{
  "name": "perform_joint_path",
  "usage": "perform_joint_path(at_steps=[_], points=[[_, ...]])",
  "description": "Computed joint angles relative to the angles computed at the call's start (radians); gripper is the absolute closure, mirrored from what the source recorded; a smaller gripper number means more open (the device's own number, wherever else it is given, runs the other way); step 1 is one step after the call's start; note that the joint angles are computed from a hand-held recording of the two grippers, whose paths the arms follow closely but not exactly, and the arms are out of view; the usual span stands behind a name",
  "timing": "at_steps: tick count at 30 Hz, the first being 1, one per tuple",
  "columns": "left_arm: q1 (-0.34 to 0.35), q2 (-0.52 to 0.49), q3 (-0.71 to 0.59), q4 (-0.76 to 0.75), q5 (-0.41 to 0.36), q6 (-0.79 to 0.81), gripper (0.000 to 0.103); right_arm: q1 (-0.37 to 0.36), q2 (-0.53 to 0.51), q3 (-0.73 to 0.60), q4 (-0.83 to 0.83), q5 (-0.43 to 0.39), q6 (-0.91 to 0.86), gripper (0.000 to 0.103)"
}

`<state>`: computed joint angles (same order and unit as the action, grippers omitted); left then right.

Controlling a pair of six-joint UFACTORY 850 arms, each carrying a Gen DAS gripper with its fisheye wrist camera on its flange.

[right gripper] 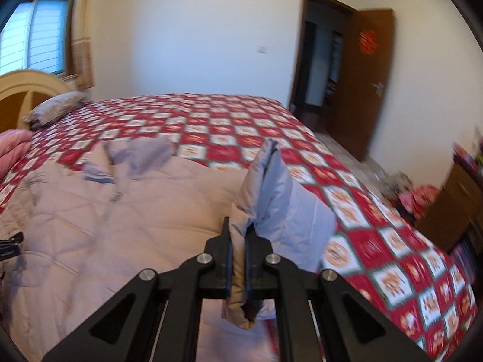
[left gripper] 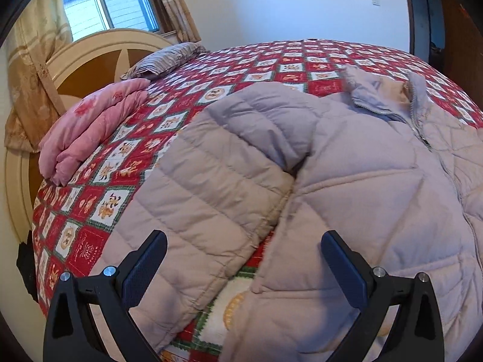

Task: Fold large clothes
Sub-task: 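Grasp the jacket sleeve with the right tool and lift it, then fold the held sleeve across the jacket body with the right tool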

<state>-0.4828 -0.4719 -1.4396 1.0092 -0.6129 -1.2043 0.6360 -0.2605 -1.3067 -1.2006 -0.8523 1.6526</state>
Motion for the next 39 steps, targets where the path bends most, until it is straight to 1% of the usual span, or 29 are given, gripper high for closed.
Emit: perform_joint_path(at_steps=[6, 11, 13, 16, 19, 23, 24, 26, 27, 28, 29, 30, 31, 34, 35, 38, 39], points=[[0.023, -0.015, -0.006, 0.056, -0.028, -0.035, 0.001, 0.036, -0.145, -0.181, -0.003, 0.038, -0.118, 0.095], [0.046, -0.040, -0.016, 0.040, -0.056, -0.021, 0.001, 0.054, -0.260, -0.317, 0.031, 0.080, -0.213, 0.095], [0.057, -0.034, -0.002, 0.041, -0.050, -0.039, 0.001, 0.063, -0.310, -0.375, 0.052, 0.099, -0.253, 0.095], [0.070, -0.011, 0.027, 0.064, -0.030, -0.084, 0.001, 0.068, -0.369, -0.449, 0.100, 0.116, -0.321, 0.095], [0.077, 0.003, 0.037, 0.085, -0.027, -0.103, 0.001, 0.071, -0.437, -0.526, 0.156, 0.133, -0.389, 0.095], [0.078, 0.017, 0.042, 0.102, -0.030, -0.118, 0.001, 0.070, -0.499, -0.598, 0.229, 0.156, -0.455, 0.095], [0.078, 0.020, 0.040, 0.101, -0.035, -0.118, 0.001, 0.069, -0.514, -0.612, 0.250, 0.173, -0.469, 0.094], [0.076, 0.025, 0.036, 0.102, -0.053, -0.125, 0.001, 0.060, -0.530, -0.631, 0.328, 0.216, -0.525, 0.089], [0.076, 0.028, 0.033, 0.102, -0.062, -0.129, 0.001, 0.056, -0.534, -0.633, 0.363, 0.237, -0.545, 0.085], [0.075, 0.031, 0.029, 0.100, -0.071, -0.134, 0.001, 0.050, -0.522, -0.616, 0.401, 0.278, -0.569, 0.065], [0.074, 0.033, 0.025, 0.098, -0.076, -0.135, 0.001, 0.048, -0.505, -0.593, 0.419, 0.317, -0.576, 0.051], [0.071, 0.035, 0.015, 0.091, -0.084, -0.135, 0.001, 0.048, -0.474, -0.550, 0.394, 0.365, -0.542, 0.033], [0.068, 0.036, 0.009, 0.089, -0.087, -0.138, 0.001, 0.051, -0.435, -0.499, 0.328, 0.402, -0.474, 0.031], [0.044, 0.036, -0.022, 0.106, -0.084, -0.159, 0.001, 0.057, -0.338, -0.382, 0.168, 0.429, -0.323, 0.031], [0.028, 0.029, -0.043, 0.112, -0.084, -0.159, 0.001, 0.050, -0.292, -0.326, 0.096, 0.441, -0.241, 0.031], [-0.019, -0.013, -0.119, 0.101, -0.080, -0.123, 0.001, 0.016, -0.203, -0.219, -0.042, 0.407, -0.054, 0.032], [-0.039, -0.036, -0.156, 0.093, -0.078, -0.104, 0.001, 0.003, -0.184, -0.196, -0.077, 0.383, -0.003, 0.037]])
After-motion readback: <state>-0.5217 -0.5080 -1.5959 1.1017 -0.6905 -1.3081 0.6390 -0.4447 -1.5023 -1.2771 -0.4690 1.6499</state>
